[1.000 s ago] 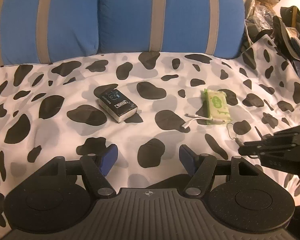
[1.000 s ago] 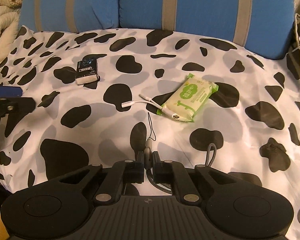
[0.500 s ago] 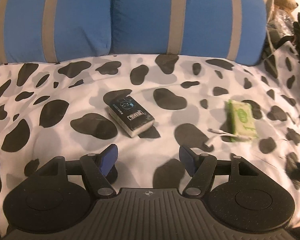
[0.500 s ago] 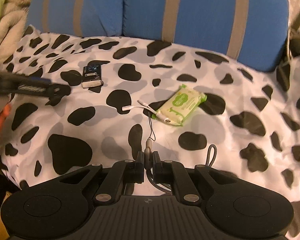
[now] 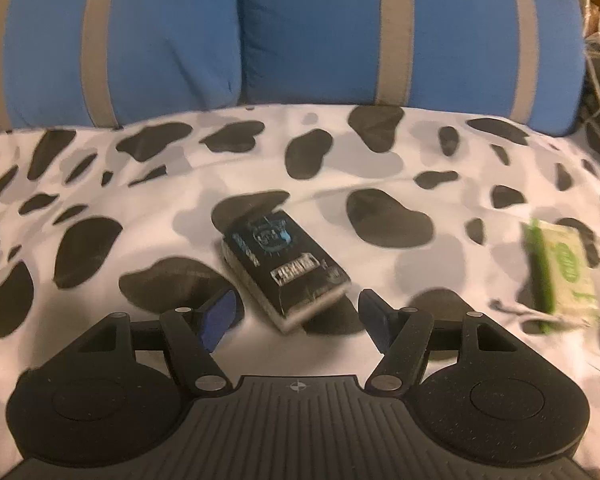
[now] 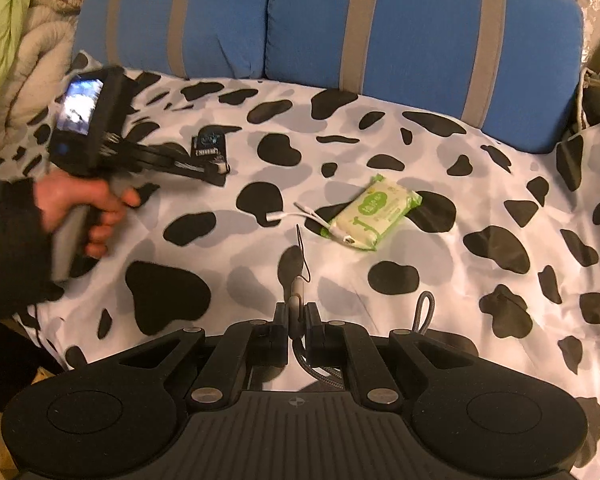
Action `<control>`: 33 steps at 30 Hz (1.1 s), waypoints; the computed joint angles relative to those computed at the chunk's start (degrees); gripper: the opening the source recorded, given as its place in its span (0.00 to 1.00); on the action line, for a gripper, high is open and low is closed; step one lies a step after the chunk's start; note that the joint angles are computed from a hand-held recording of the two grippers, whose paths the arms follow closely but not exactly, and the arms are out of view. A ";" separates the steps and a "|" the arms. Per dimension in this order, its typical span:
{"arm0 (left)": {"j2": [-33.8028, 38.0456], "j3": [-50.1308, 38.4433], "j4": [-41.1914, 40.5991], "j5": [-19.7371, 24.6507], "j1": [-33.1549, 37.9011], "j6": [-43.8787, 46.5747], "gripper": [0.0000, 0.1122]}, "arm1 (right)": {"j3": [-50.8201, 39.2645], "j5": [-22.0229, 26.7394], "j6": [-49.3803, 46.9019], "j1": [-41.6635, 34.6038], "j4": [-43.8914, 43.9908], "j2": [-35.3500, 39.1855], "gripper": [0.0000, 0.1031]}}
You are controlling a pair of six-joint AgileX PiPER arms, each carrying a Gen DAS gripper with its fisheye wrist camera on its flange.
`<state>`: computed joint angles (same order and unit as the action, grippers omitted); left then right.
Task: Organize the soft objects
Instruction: 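Grasp the black soap pack with the left gripper while the right holds the cord, then lift the black soap pack with the left gripper while the right holds the cord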
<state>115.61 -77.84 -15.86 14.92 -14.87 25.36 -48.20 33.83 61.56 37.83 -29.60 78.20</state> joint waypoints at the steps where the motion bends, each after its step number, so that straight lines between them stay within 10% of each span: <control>1: 0.85 -0.68 3.63 -0.65 -0.54 -3.41 0.61 | -0.13 -0.12 -0.47 -0.21 0.35 -0.04 0.09; 18: 8.90 -11.74 14.01 3.35 -2.54 -18.43 0.62 | 0.77 -2.82 -5.54 -3.25 7.18 0.05 0.09; 23: 8.44 -12.68 18.36 6.33 -2.55 -21.76 0.43 | 0.89 -2.62 -4.75 -3.62 6.83 0.54 0.09; 33: 4.52 -11.90 2.05 12.27 0.50 -6.28 0.42 | 1.13 -1.57 -1.22 -3.49 3.98 1.50 0.09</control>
